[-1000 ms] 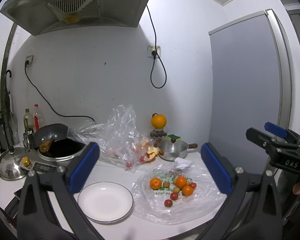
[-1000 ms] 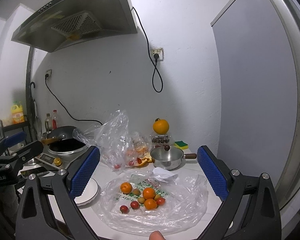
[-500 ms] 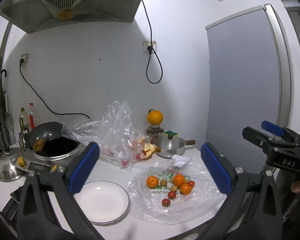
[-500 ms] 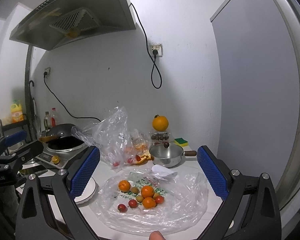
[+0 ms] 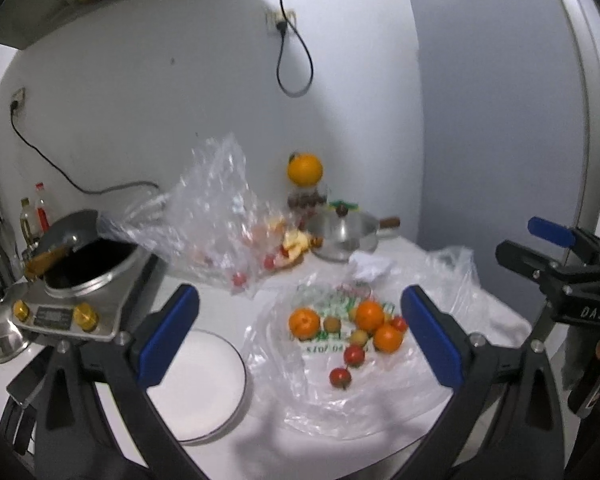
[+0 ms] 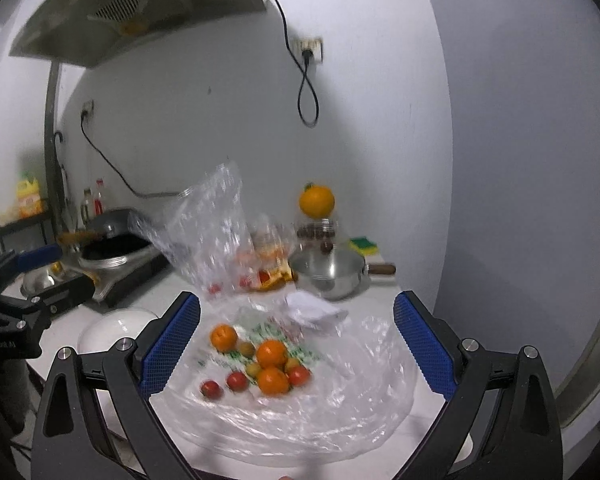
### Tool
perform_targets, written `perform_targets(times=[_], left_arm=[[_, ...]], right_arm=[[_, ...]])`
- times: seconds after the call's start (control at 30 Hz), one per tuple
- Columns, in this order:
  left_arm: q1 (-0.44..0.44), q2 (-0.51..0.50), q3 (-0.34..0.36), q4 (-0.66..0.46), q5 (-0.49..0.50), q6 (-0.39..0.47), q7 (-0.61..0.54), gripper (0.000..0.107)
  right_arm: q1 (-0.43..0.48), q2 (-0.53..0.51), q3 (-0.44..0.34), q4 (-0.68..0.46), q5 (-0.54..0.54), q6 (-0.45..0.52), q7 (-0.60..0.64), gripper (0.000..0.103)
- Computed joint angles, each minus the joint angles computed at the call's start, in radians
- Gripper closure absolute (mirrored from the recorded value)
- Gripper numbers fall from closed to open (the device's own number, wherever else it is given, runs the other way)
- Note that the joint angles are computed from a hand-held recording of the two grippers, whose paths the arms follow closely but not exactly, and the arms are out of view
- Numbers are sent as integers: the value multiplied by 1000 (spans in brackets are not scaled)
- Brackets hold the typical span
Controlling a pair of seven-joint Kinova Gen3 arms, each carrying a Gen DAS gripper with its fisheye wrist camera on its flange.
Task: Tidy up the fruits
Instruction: 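Grasp a red tomato with the left gripper while the right gripper reaches toward an orange, then carry the tomato toward the white plate with the left gripper while the right gripper grasps an orange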
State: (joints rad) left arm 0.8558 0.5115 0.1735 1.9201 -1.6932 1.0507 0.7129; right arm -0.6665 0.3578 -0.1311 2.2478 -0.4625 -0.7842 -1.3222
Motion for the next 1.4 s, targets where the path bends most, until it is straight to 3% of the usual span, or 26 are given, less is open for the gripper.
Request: perform_targets(times=[0.23, 0.43, 0.7, 0.8, 0.9, 1.1, 1.2, 1.33, 1.4], left_arm=[[-30, 82, -27, -90, 46, -97, -75, 8], [-45, 146, -67, -172, 144, -204, -202, 22], [-86, 238, -95, -292, 340, -321, -438, 48], [-88, 260, -117, -314, 383, -357, -474, 50], [-92, 271, -135, -331, 435, -389, -512, 58], [-99, 268, -176, -329, 507, -472, -601, 60], [-113, 273, -184, -336, 561, -514, -656, 67], [-89, 264, -253, -304, 573, -622, -636, 79], [-67, 263, -294, -294, 580, -659, -632, 80]], right_arm=[[124, 91, -9, -50, 201, 71, -141, 4], [188, 136, -12, -93, 322, 122, -218, 5], [261, 200, -39, -159, 479, 179, -292, 15], [288, 227, -62, -206, 549, 233, -323, 28], [308, 253, -86, -252, 607, 288, -348, 29], [381, 304, -178, -317, 768, 370, -420, 38], [373, 324, -192, -355, 794, 430, -425, 44], [351, 338, -197, -398, 787, 499, -407, 45], [335, 344, -192, -416, 771, 528, -392, 52]])
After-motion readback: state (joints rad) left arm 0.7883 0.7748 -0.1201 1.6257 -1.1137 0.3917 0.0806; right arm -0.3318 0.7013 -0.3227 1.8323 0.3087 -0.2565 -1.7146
